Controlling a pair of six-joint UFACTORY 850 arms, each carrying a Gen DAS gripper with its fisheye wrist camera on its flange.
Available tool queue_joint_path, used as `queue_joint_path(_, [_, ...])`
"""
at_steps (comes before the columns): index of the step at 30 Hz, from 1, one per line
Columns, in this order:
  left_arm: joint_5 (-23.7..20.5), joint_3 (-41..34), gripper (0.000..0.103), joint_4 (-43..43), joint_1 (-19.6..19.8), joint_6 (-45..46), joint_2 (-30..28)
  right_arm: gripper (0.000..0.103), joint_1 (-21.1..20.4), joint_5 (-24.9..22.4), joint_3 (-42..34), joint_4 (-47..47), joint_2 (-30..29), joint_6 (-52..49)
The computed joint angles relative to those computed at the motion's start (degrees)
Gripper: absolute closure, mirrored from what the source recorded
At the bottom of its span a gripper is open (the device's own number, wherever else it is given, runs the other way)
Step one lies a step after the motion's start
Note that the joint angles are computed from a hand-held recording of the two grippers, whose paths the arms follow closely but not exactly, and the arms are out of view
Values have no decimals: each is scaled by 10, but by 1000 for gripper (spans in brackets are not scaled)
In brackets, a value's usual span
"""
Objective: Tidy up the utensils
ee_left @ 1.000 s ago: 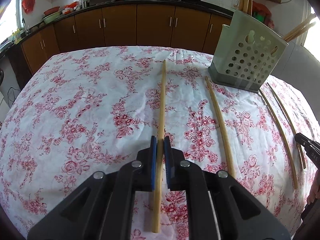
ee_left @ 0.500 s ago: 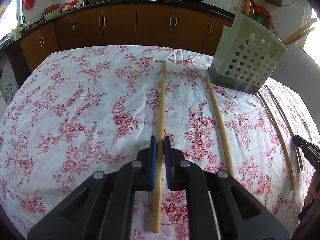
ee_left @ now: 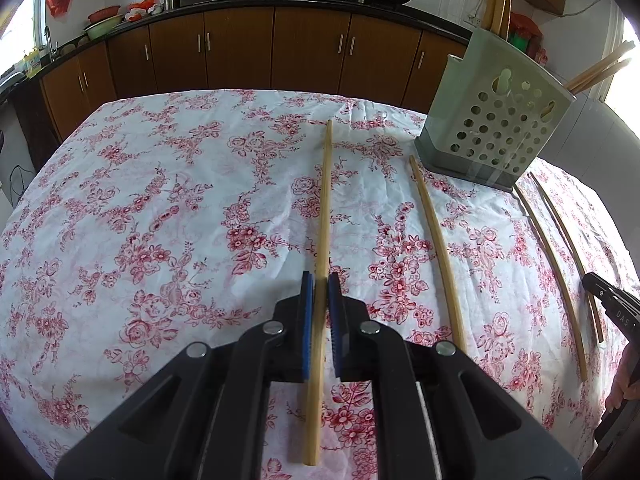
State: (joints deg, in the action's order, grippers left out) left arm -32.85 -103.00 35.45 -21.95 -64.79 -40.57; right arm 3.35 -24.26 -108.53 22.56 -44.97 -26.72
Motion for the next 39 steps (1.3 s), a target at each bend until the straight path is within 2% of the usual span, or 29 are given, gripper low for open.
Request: queue_joint_path(39, [7,7,93,0,1,-4,4,94,-1,-5,-3,5,-1,-3])
